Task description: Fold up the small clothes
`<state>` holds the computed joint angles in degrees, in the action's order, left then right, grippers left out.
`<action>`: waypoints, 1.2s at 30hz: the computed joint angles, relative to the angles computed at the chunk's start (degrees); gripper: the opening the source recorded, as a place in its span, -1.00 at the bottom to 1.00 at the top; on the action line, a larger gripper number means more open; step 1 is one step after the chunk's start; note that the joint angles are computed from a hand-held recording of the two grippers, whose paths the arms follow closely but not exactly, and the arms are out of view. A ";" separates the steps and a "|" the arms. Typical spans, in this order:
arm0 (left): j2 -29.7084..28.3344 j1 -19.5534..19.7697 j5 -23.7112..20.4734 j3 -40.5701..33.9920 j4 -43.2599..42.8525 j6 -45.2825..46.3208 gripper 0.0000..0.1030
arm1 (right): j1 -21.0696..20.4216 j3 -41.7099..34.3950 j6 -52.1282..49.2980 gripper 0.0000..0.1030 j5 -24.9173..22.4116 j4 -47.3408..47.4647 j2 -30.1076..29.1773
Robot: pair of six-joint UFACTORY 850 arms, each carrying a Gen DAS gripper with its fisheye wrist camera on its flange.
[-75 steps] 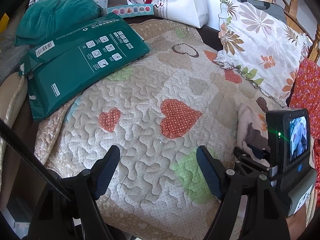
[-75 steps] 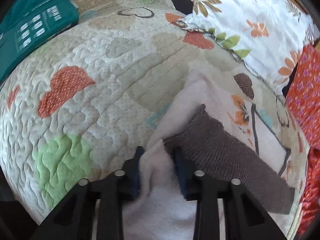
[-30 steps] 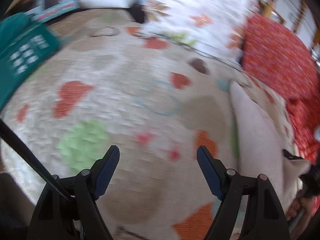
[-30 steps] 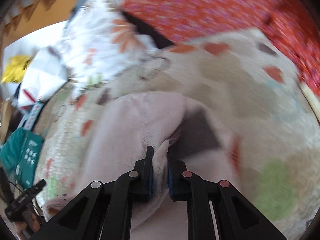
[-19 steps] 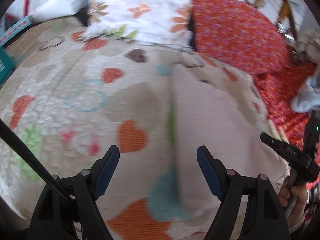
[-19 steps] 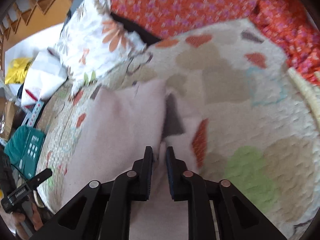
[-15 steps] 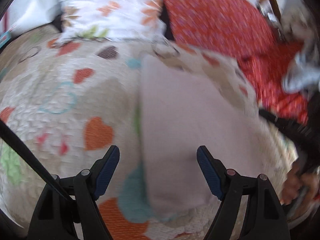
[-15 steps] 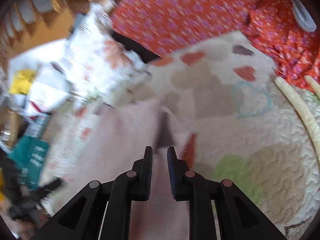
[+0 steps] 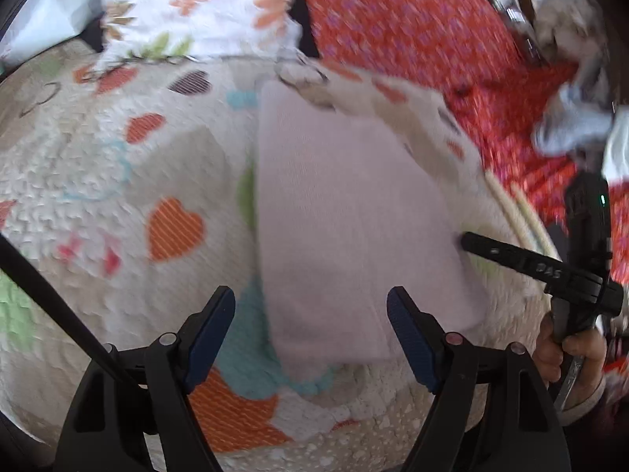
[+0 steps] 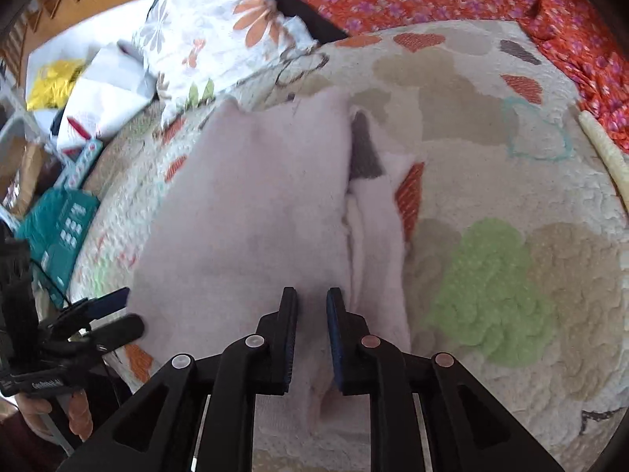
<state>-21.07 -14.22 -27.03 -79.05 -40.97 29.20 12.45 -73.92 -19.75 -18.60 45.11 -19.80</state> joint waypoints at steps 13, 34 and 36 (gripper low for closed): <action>-15.51 2.31 -15.99 -16.32 -7.97 -2.23 -0.05 | -2.95 -17.91 -0.78 -0.30 -9.40 7.19 -15.39; -5.35 1.25 1.77 -2.29 -0.81 -3.66 0.38 | 0.58 -9.17 -7.92 -0.21 8.11 7.76 -4.48; -2.16 0.95 6.93 0.93 1.11 -5.55 0.40 | 1.38 -10.50 -14.99 -0.21 3.13 13.61 -6.11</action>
<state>-23.24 -13.27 -20.10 -78.12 -39.86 23.65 13.83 -84.41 -34.74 -15.46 58.72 -25.91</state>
